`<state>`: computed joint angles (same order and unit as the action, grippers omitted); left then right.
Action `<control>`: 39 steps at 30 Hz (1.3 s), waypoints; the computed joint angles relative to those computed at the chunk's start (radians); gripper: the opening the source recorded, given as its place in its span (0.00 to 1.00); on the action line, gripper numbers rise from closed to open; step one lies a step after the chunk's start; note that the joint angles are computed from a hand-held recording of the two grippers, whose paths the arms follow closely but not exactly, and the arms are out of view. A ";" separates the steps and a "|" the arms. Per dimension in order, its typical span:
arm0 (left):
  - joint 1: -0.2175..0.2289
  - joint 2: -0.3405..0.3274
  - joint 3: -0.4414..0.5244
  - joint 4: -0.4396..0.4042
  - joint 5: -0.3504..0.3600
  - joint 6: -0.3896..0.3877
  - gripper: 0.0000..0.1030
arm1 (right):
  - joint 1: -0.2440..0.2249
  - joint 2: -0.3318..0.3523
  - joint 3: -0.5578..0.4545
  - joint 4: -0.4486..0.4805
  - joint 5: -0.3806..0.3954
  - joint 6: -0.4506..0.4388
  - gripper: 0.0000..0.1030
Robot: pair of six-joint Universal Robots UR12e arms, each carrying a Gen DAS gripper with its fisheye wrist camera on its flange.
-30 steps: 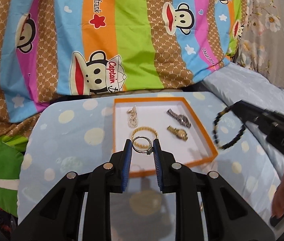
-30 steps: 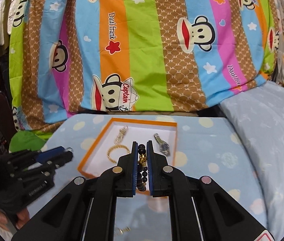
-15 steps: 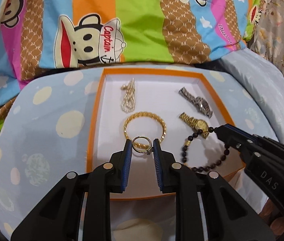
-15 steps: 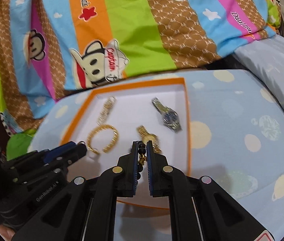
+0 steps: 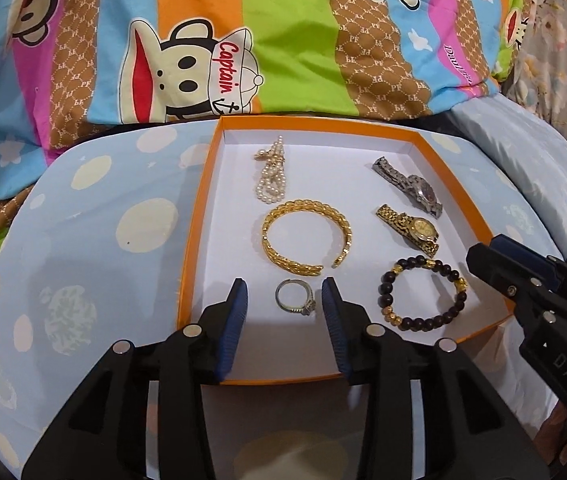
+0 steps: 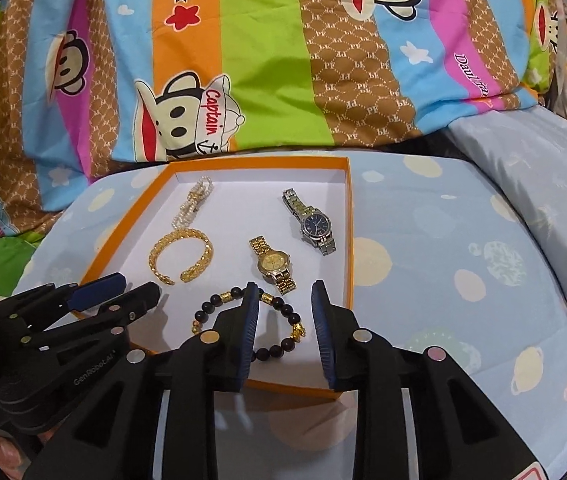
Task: Organize jewelry
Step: 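Carry the bead bracelet and silver ring into the orange box and open both tools, then move both open tools back to the gold earrings on the sheet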
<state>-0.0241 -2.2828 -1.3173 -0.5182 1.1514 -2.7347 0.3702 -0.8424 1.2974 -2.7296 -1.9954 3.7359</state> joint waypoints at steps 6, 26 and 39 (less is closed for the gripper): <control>0.019 0.019 -0.021 0.025 -0.051 -0.042 0.44 | 0.008 -0.020 0.028 -0.042 -0.014 0.001 0.33; 0.102 0.177 -0.281 0.040 -0.120 0.065 0.52 | 0.068 -0.107 0.222 -0.128 0.066 -0.008 0.35; 0.090 0.189 -0.319 0.044 -0.075 0.126 0.60 | 0.077 -0.092 0.198 -0.106 0.101 -0.058 0.35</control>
